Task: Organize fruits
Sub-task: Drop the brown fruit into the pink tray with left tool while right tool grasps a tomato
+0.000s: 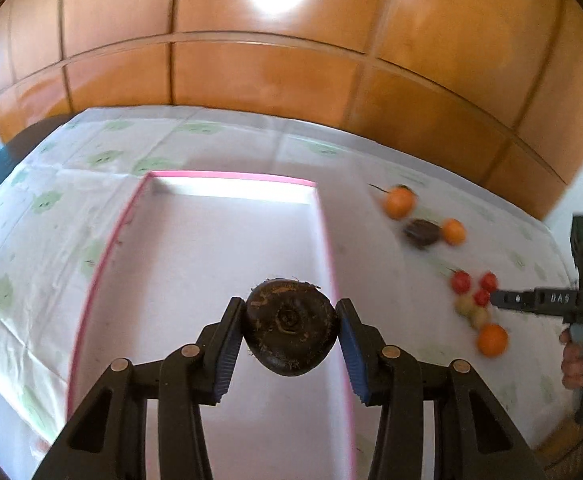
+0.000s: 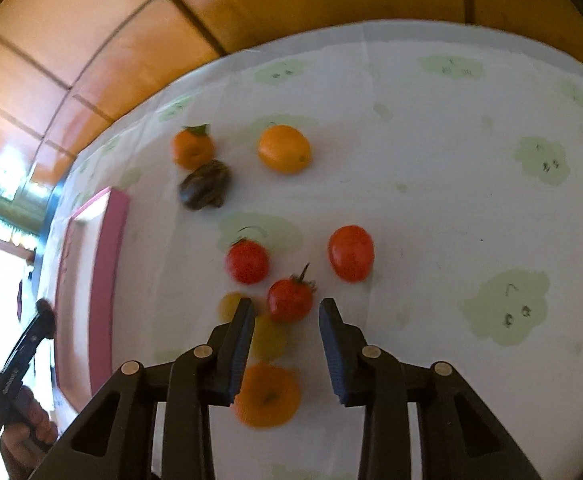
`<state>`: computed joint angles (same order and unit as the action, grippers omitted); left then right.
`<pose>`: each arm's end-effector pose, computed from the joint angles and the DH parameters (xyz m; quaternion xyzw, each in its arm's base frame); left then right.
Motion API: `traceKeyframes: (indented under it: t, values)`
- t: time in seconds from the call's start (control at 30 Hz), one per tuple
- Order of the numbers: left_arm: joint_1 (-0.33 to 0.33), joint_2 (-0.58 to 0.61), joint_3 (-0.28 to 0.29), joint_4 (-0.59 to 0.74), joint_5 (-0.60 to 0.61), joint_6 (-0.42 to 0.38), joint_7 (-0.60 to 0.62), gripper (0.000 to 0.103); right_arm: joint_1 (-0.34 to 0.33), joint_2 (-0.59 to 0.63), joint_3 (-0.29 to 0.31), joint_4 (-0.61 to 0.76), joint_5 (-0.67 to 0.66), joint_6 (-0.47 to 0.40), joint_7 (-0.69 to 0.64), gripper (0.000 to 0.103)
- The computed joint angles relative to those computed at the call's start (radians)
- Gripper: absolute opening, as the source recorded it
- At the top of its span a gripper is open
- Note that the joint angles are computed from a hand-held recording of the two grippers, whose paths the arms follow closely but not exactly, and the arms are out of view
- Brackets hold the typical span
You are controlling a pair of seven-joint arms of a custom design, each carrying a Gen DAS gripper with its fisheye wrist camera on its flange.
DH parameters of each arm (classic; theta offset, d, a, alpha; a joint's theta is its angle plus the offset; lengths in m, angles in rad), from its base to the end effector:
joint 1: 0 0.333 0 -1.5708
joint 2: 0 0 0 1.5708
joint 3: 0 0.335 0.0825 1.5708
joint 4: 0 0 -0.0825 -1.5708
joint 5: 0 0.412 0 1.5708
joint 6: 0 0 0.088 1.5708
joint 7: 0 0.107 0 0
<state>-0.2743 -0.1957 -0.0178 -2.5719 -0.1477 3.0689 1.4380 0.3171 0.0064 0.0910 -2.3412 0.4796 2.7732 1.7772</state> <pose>0.4785 -0.1317 0.4110 -0.6594 0.6706 -0.2999 0.1598 0.5194 0.2027 0.3729 -0.6100 0.7542 0.0216 0.2422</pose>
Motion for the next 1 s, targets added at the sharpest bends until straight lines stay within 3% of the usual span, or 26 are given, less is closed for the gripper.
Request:
traceKeyframes:
  t: [0.13,0.23,0.4,0.57,0.77,0.87,1.0]
  values:
    - [0.027,0.044,0.007,0.044,-0.015,-0.014,0.005,0.047,0.001,0.020,0.001,0.003,-0.018,0.029,0.000,0.034]
    - [0.092,0.104,-0.035,0.102,0.042,-0.034,-0.046,0.047,0.001,0.025,-0.005,-0.001,-0.091,0.040,0.032,0.026]
    - [0.171,0.193,-0.086,0.195,0.148,-0.071,-0.154,0.047,0.006,0.035,-0.009,0.012,-0.214,0.031,0.092,0.026]
    - [0.204,0.247,-0.103,0.249,0.287,-0.090,-0.280,0.047,0.002,0.037,-0.007,0.014,-0.208,0.029,0.079,0.026]
    - [0.218,0.164,-0.105,0.178,0.530,-0.068,-0.489,0.052,0.002,0.030,-0.010,0.010,-0.244,0.025,0.091,0.026]
    - [0.255,0.099,-0.138,0.130,0.703,-0.065,-0.641,0.058,0.004,0.014,-0.008,-0.005,-0.294,0.024,0.123,0.026]
    - [0.304,0.003,-0.194,0.051,0.833,-0.053,-0.774,0.064,0.010,0.019,-0.003,0.005,-0.343,0.018,0.169,0.025]
